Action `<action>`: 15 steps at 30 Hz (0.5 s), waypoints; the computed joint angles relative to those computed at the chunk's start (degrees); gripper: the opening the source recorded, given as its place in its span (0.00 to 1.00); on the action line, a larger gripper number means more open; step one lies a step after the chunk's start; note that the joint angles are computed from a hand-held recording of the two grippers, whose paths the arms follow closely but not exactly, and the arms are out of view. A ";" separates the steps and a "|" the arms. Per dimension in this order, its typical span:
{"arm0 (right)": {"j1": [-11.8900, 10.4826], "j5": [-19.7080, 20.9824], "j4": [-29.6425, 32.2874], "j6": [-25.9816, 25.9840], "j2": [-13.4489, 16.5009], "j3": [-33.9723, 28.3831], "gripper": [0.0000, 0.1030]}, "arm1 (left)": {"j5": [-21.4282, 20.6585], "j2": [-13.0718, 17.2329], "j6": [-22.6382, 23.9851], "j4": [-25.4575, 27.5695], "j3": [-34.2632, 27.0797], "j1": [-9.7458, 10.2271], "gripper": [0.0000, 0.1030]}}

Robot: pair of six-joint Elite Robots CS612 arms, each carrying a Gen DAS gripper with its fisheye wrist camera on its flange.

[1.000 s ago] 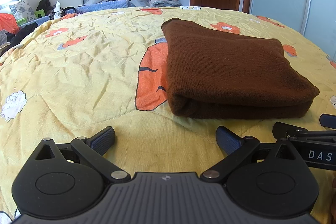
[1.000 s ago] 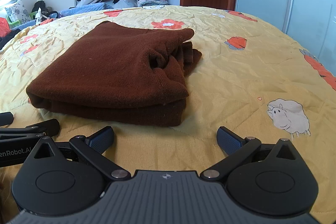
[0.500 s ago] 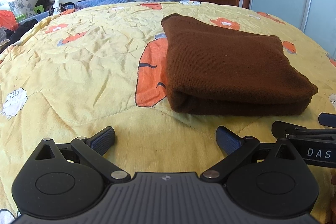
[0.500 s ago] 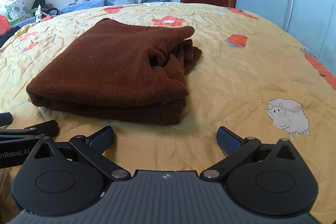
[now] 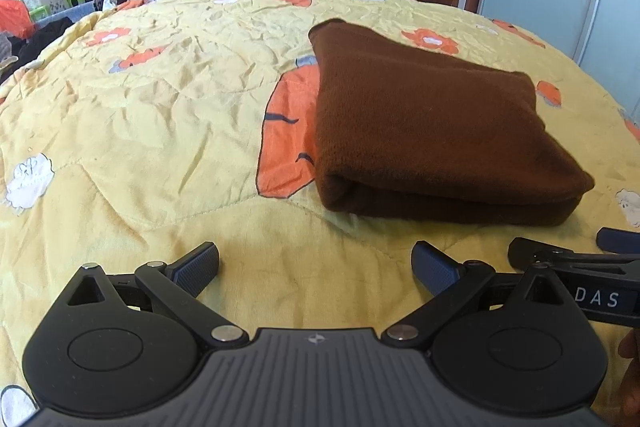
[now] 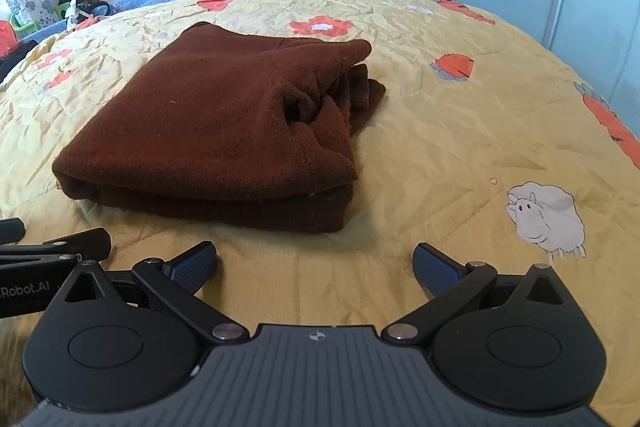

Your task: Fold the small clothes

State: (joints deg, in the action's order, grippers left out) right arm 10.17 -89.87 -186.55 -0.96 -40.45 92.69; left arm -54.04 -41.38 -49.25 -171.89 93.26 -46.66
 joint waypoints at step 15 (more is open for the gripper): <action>-0.37 1.36 -0.61 0.87 -0.83 0.78 1.00 | 2.86 -0.14 0.54 -3.22 0.84 -0.79 1.00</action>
